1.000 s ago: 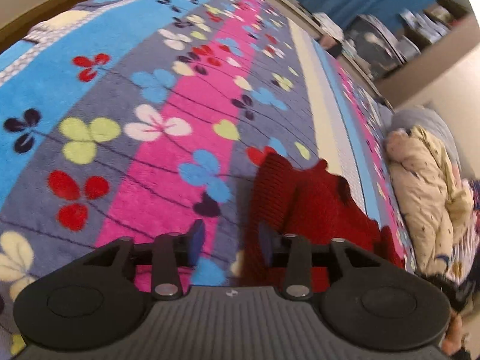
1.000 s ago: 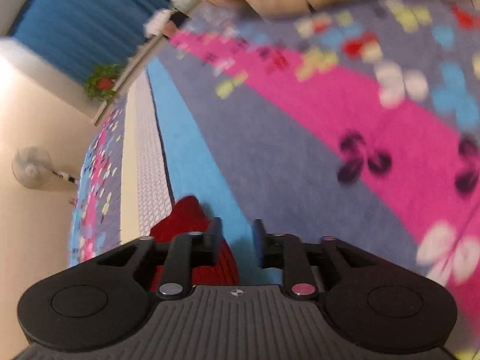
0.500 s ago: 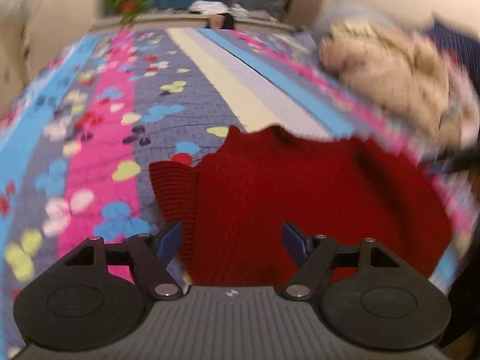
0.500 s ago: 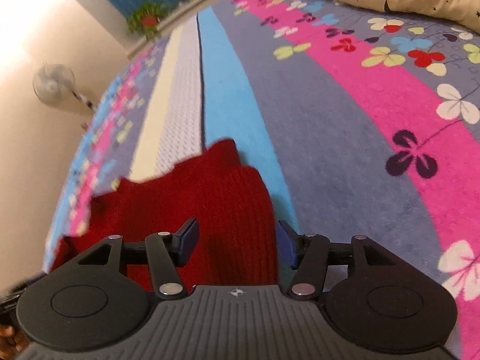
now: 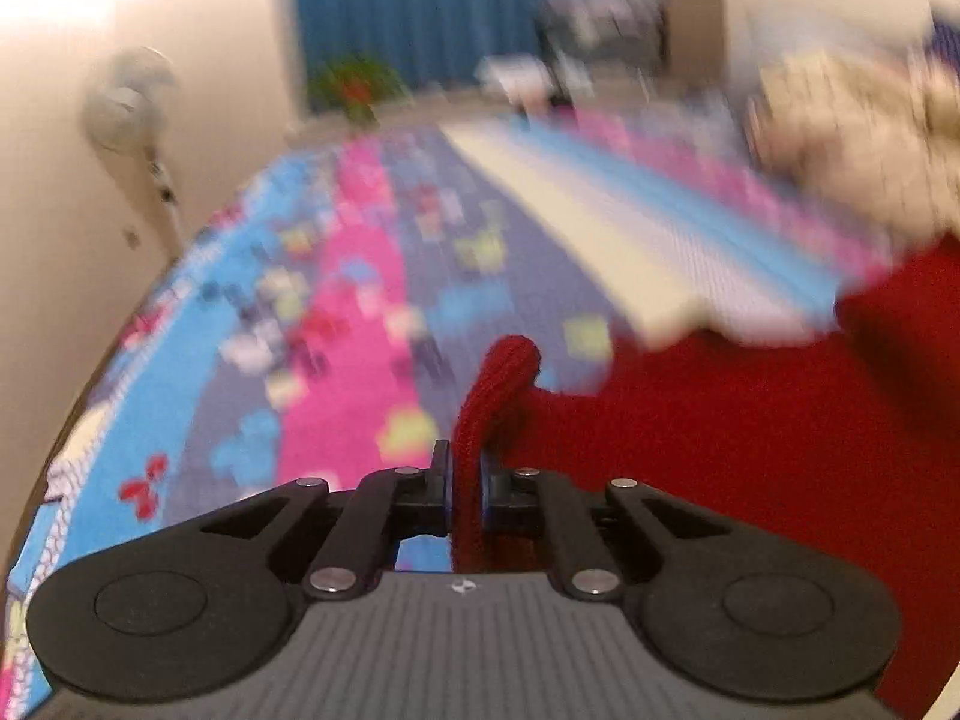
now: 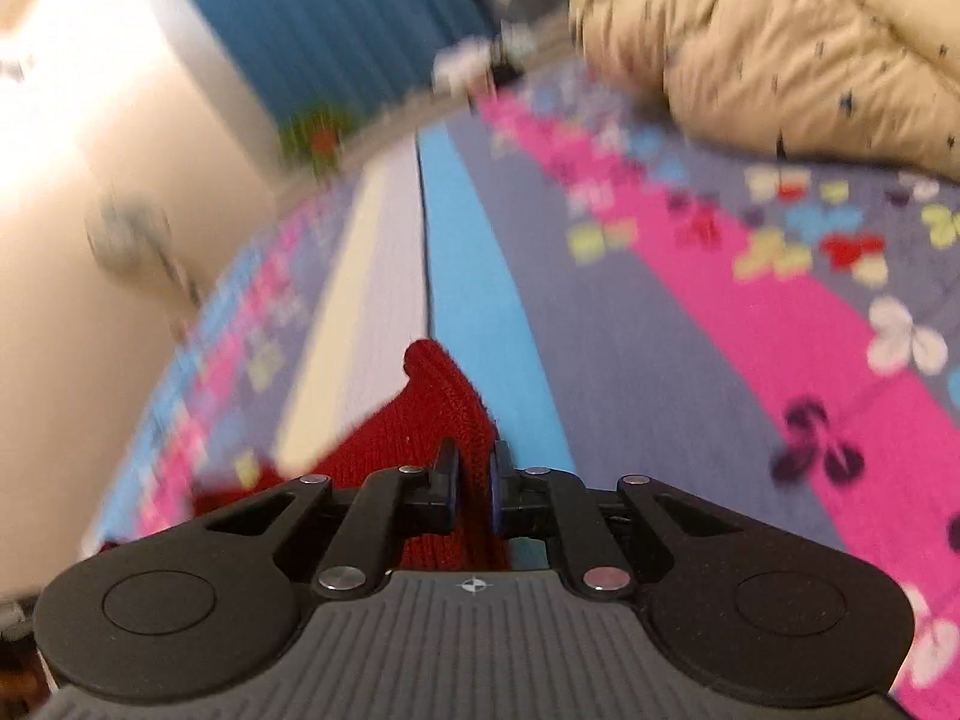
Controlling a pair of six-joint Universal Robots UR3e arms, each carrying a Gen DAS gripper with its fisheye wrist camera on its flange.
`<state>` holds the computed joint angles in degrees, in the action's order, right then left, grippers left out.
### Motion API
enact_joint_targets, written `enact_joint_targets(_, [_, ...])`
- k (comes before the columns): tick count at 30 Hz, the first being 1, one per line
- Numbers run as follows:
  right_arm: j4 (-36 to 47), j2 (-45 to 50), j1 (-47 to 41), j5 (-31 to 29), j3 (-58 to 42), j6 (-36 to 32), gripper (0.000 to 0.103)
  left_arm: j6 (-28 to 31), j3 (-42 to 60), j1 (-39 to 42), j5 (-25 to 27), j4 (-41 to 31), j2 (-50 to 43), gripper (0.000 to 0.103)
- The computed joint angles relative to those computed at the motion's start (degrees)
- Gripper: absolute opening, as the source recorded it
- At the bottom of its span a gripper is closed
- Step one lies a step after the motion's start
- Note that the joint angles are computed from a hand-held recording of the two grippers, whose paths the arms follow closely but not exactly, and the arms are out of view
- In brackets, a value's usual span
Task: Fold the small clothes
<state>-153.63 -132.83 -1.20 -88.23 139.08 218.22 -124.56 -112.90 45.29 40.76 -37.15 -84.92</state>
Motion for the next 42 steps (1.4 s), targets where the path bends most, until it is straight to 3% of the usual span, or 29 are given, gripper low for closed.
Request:
enact_joint_targets(2, [-11.7, 5.9, 5.8, -7.6, -0.1, -0.4, 0.009, -10.5, -2.1, 2.2, -4.3, 13.4, -1.7, 0.009])
enact_joint_targets(4, [-20.3, 13.1, 11.6, -15.9, -2.0, -2.6, 0.009, -19.1, -0.7, 1.6, -3.0, 21.0, -5.2, 0.009])
enact_joint_targets(6, [-19.1, 16.2, 11.3, -16.8, -4.1, -3.0, 0.009, -18.0, 6.9, -2.9, 5.0, 11.1, -10.2, 0.009])
enact_joint_targets(8, [-9.8, 17.8, 6.8, -11.1, -6.5, -2.0, 0.009, -15.5, 15.9, -9.5, 19.0, 0.0, -16.6, 0.009])
enact_joint_targets(10, [-0.2, 22.0, 5.4, -8.7, -10.3, -1.9, 0.009, -17.7, 21.9, -12.3, 26.3, -6.2, -21.4, 0.008])
enact_joint_targets(11, [3.6, 24.5, 5.4, -8.5, -12.2, -1.1, 0.009, -20.9, 23.6, -11.8, 25.7, -6.8, -22.4, 0.000])
enact_joint_targets(12, [3.6, 25.8, 5.4, -8.8, -12.6, 0.5, 0.009, -23.4, 23.8, -10.7, 23.6, -5.5, -22.4, 0.000])
enact_joint_targets(15, [-6.8, 27.8, 9.1, -14.1, -12.6, 0.8, 0.009, -31.5, 22.7, -4.9, 11.9, 2.2, -21.7, 0.000])
enact_joint_targets(16, [-11.6, 29.4, 11.4, -17.1, -13.0, -1.3, 0.009, -32.6, 23.1, -4.0, 10.4, 3.2, -22.1, 0.000])
enact_joint_targets(17, [-13.5, 31.2, 13.0, -19.2, -13.9, -2.8, 0.009, -32.4, 24.6, -4.0, 10.0, 0.4, -22.4, 0.000])
enact_joint_targets(19, [-7.8, 32.2, 11.6, -17.1, -15.7, -3.1, 0.009, -27.7, 32.9, -3.3, 7.6, -17.0, -25.3, 0.001])
enact_joint_targets(21, [2.8, 31.3, 7.4, -11.6, -16.3, -0.4, 0.015, -24.3, 40.0, -3.8, 8.2, -32.5, -28.1, 0.017])
enact_joint_targets(22, [6.0, 30.7, 5.6, -9.7, -15.7, 1.5, 0.022, -23.8, 41.1, -4.3, 9.0, -34.4, -28.7, 0.025])
enact_joint_targets(23, [7.3, 29.3, 4.3, -9.4, -14.8, 3.9, 0.022, -23.7, 41.3, -4.9, 10.0, -33.8, -28.9, 0.044])
enact_joint_targets(24, [7.8, 28.4, 4.6, -11.1, -14.6, 5.1, 0.022, -23.6, 40.8, -5.3, 10.5, -32.7, -28.8, 0.055])
enact_joint_targets(25, [8.1, 27.8, 5.5, -13.2, -14.5, 5.8, 0.023, -23.6, 41.2, -5.7, 10.9, -32.3, -29.2, 0.058])
enact_joint_targets(27, [7.5, 25.1, 5.8, -14.5, -12.8, 6.1, 0.036, -22.8, 42.3, -6.0, 10.9, -35.0, -30.1, 0.063])
enact_joint_targets(29, [5.9, 22.0, 3.7, -9.9, -10.0, 6.1, 0.061, -21.3, 41.1, -6.1, 12.3, -37.1, -30.1, 0.064])
enact_joint_targets(31, [6.6, 17.9, -2.5, -0.1, -6.3, 3.3, 0.062, -21.2, 40.1, -6.8, 14.0, -35.9, -30.3, 0.064])
enact_joint_targets(32, [8.2, 17.7, -3.2, 2.0, -6.4, 3.0, 0.062, -20.6, 38.9, -6.6, 14.0, -35.5, -29.5, 0.061])
enact_joint_targets(34, [8.8, 18.6, -1.8, 1.6, -7.0, 3.2, 0.056, -18.4, 38.0, -6.1, 12.4, -36.4, -28.7, 0.029])
enact_joint_targets(35, [7.8, 18.7, -0.8, 1.3, -7.0, 2.7, 0.027, -18.1, 36.5, -6.2, 12.5, -34.5, -27.8, 0.014])
enact_joint_targets(36, [6.4, 18.7, -0.6, 2.0, -6.8, 1.7, 0.007, -17.6, 34.5, -6.0, 12.6, -31.9, -26.6, 0.013])
enact_joint_targets(39, [0.9, 20.9, 3.7, -4.4, -8.2, 2.0, 0.007, -19.0, 28.2, -4.2, 9.7, -23.7, -22.3, 0.012])
enact_joint_targets(42, [-1.1, 19.9, 3.1, -4.7, -6.8, 2.6, 0.007, -17.7, 26.0, -4.0, 9.9, -21.8, -20.6, 0.015])
